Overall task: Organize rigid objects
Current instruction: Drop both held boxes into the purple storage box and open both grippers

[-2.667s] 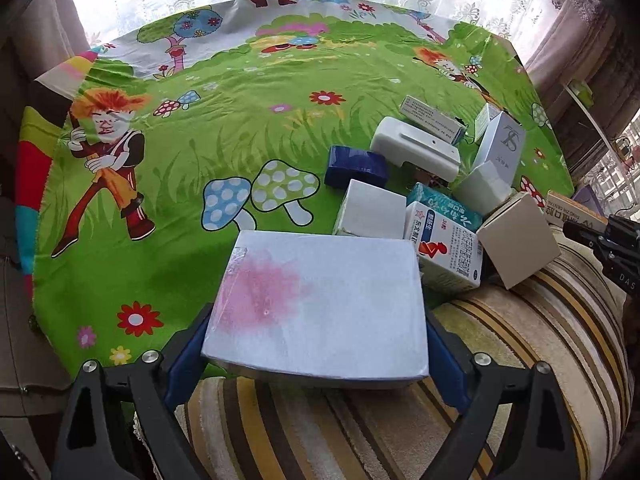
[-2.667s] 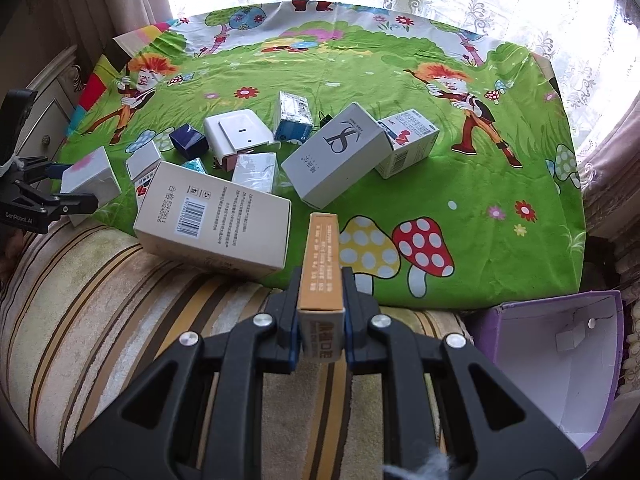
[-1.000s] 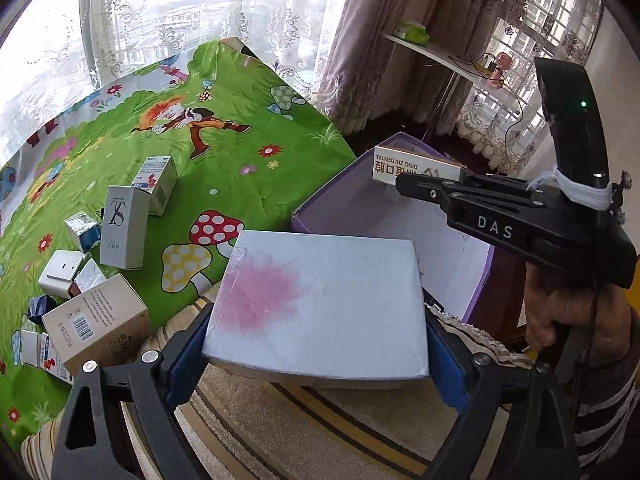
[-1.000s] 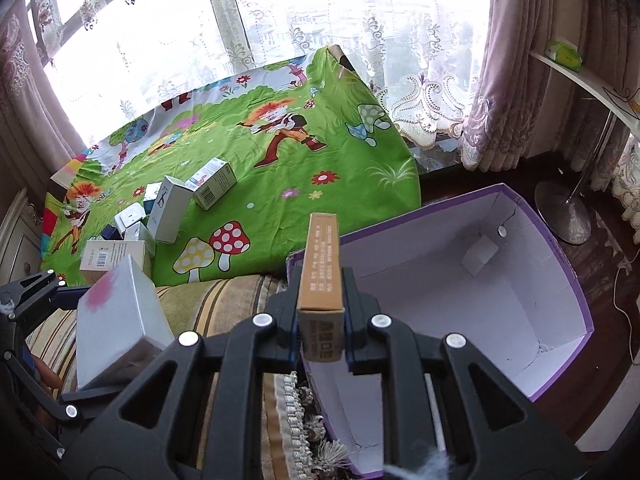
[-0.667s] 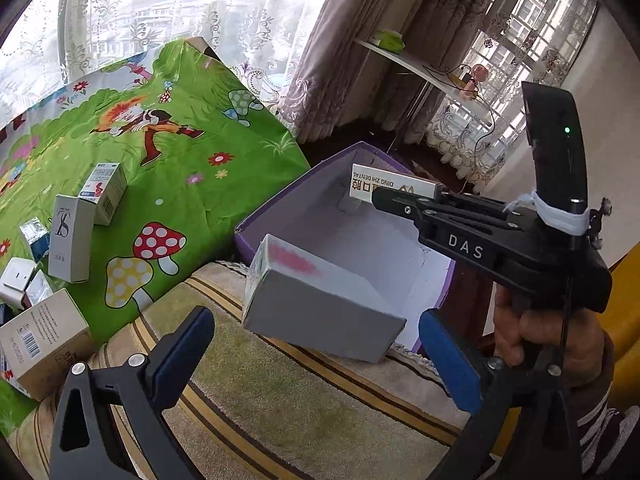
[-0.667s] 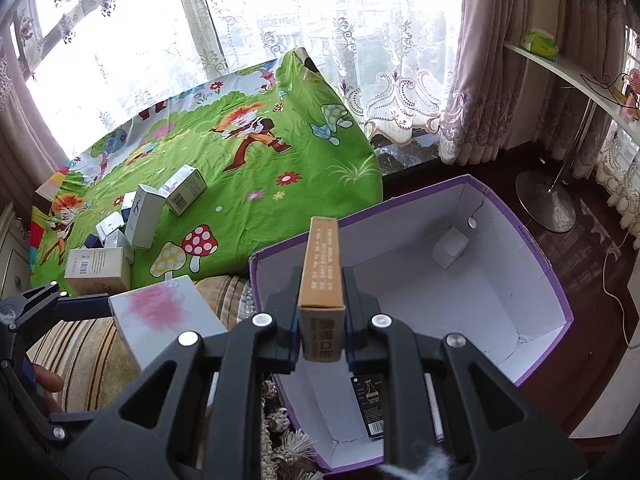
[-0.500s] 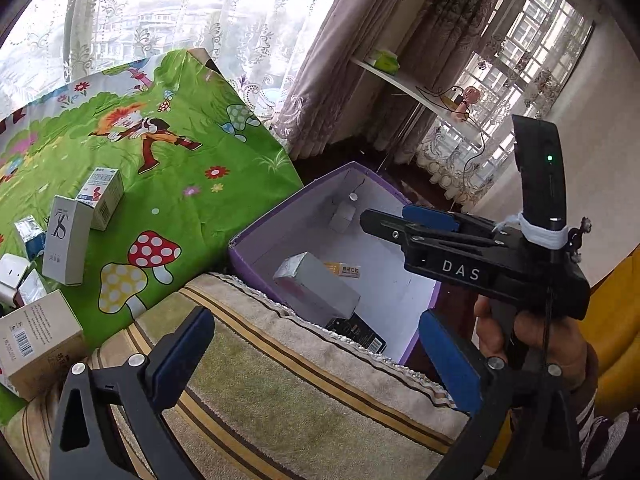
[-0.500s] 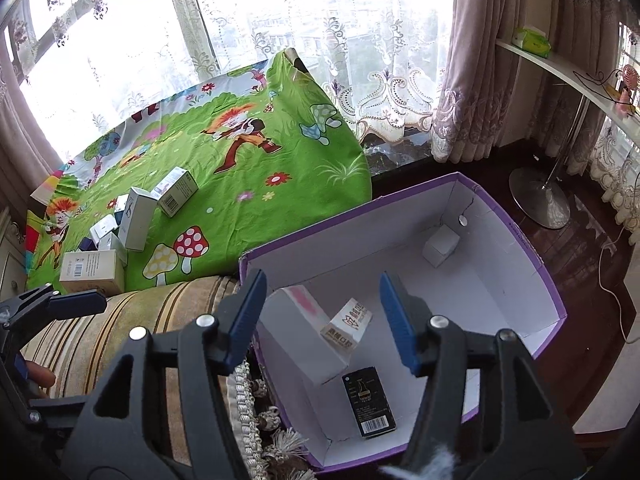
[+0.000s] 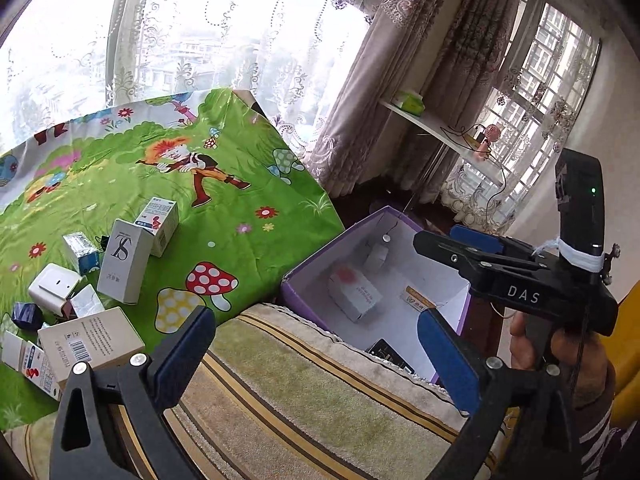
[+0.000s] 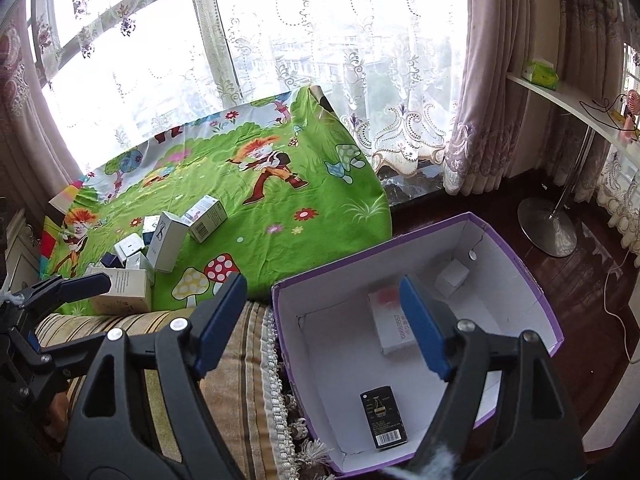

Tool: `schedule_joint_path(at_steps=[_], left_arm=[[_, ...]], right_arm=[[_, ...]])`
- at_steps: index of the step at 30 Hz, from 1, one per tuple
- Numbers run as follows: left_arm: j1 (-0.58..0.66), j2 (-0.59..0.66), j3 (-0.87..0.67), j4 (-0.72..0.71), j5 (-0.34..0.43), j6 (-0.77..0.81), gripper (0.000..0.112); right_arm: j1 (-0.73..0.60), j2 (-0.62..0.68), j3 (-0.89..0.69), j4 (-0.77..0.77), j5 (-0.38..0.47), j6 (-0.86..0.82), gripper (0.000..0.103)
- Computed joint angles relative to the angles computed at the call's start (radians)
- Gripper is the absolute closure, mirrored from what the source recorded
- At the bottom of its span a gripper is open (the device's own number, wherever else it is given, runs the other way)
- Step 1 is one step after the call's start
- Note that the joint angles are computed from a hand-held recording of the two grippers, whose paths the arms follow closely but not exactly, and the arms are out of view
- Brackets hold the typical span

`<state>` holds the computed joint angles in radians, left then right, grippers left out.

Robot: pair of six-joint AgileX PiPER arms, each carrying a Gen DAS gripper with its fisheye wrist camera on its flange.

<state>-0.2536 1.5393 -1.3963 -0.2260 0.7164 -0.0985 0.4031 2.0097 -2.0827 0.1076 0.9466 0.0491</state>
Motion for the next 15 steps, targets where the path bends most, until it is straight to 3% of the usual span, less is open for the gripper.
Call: schedule_joint_path(at_steps=[6, 15], left_arm=[[0.102, -0.078, 0.079, -0.051, -0.032, 0.035, 0.013], [0.340, -0.153, 0.172, -0.209, -0.016, 0.132, 0.013]], right_arm=[[0.030, -0.005, -0.004, 0.026, 0.006, -0.027, 0.018], [0.063, 0.024, -0.035, 0.062, 0.039, -0.060, 0.017]])
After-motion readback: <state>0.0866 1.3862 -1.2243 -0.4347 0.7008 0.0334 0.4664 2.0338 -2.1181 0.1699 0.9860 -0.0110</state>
